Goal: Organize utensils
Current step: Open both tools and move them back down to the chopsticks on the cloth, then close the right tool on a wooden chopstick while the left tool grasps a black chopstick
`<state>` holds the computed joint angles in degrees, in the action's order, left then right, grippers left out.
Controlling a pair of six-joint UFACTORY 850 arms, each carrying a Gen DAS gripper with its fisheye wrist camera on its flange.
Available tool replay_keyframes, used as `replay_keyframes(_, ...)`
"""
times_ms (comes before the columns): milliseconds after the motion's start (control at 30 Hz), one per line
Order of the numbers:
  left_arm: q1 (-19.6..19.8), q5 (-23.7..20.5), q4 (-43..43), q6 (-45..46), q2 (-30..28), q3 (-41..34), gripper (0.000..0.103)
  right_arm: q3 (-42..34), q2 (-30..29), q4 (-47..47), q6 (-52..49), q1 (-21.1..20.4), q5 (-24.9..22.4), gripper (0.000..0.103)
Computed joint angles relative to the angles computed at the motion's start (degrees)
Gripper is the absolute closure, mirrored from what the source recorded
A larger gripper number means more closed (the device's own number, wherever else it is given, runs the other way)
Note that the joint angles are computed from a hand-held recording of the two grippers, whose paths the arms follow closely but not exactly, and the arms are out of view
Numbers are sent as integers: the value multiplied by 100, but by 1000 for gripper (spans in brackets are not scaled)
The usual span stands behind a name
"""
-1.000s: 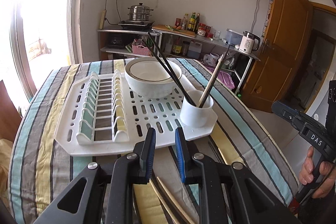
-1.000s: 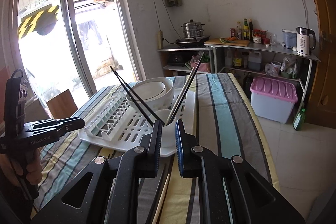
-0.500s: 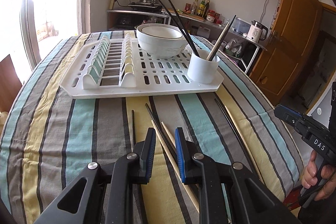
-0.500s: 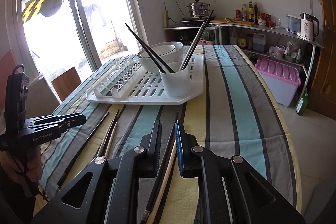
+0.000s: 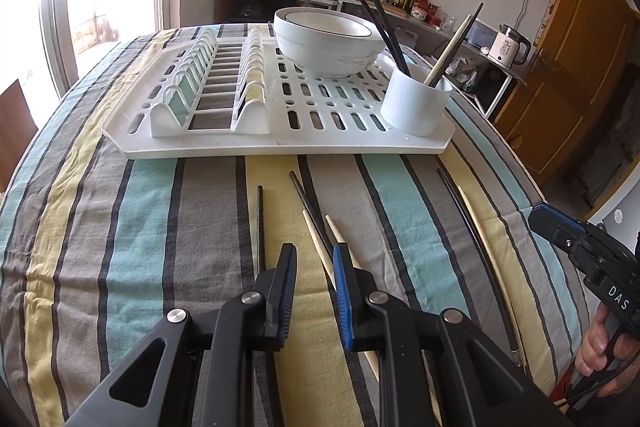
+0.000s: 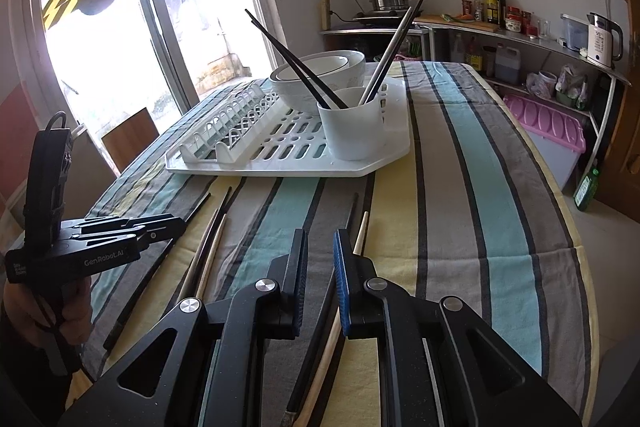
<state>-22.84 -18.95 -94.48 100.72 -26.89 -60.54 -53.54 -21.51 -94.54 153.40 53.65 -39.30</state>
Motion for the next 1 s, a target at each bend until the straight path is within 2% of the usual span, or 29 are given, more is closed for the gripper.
replay_keyframes(200,-60,78,808,-911,-256,-273,85,-103,-145,-93,16,-171,306,90)
replay_keyframes(533,-148,314,1152,-1292,-504,-705,85,-332,-355,3,-308,-442,642,90)
replay_keyframes(800,-283,395,2396,-2399,-779,-1158,85,-663,-633,703,-1163,-742,993,90)
replay_keyframes(900,-333,415,3118,-3097,-922,-1331,85,-752,-714,950,-1427,-797,1070,90)
replay_keyframes(1000,-368,450,3177,-3114,-952,-1371,85,-790,-760,1106,-1580,-827,1095,90)
